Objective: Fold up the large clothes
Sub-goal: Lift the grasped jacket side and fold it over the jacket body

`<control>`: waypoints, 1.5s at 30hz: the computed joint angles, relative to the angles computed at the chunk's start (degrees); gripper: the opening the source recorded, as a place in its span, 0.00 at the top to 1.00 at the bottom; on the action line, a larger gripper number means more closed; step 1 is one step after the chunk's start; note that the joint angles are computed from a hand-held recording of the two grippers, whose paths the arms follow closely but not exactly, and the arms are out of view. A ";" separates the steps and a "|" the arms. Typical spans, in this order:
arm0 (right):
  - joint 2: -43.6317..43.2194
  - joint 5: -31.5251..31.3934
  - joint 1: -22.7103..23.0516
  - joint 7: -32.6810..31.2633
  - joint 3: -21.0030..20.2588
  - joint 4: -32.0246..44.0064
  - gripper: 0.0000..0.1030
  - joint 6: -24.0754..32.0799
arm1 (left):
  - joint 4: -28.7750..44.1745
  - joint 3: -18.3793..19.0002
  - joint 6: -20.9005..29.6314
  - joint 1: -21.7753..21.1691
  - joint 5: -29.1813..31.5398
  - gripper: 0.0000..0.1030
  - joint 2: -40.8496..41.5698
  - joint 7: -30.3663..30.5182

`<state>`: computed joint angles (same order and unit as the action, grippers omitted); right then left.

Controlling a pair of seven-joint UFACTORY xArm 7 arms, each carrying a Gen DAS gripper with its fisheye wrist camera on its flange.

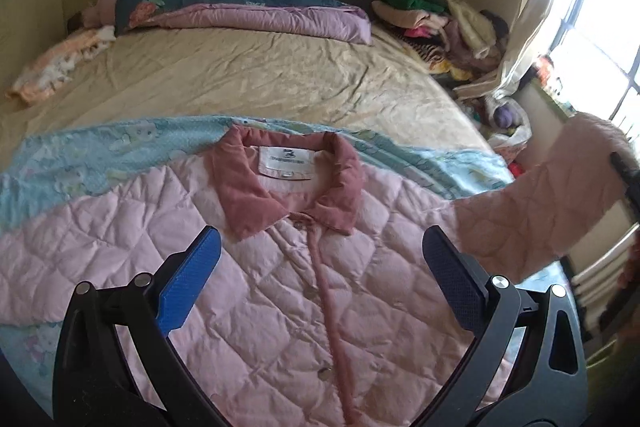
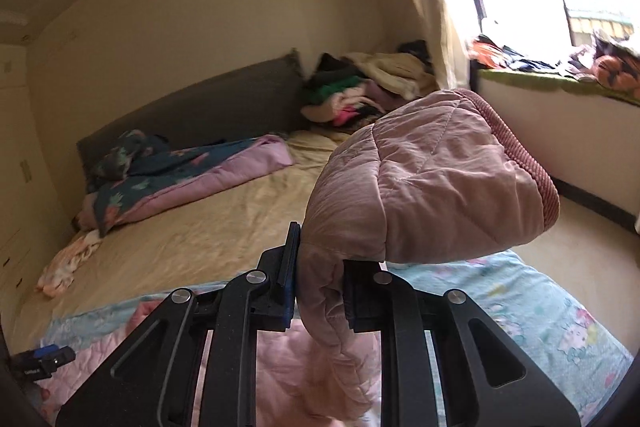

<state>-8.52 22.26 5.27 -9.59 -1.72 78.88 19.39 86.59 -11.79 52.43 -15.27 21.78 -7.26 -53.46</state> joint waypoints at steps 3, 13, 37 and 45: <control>-0.06 -2.01 0.92 0.53 1.61 0.73 0.83 0.02 | -2.68 0.65 -1.35 0.70 -1.31 0.08 -2.42 0.39; -0.45 -6.62 5.54 2.84 5.43 0.23 0.83 -0.99 | -10.30 1.52 -4.24 5.11 -5.72 0.08 -9.71 1.65; 5.87 -13.59 15.48 6.27 12.38 -5.01 0.83 -5.17 | -25.03 3.32 -10.29 11.34 -14.24 0.08 -21.54 6.59; 8.51 -19.38 18.31 5.84 14.10 -7.82 0.83 -3.76 | -27.85 3.95 -11.85 12.47 -15.98 0.08 -22.39 6.53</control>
<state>-0.02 2.88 23.58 -3.74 12.38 71.06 15.62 58.74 -7.85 40.58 -2.80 5.79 -29.64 -46.93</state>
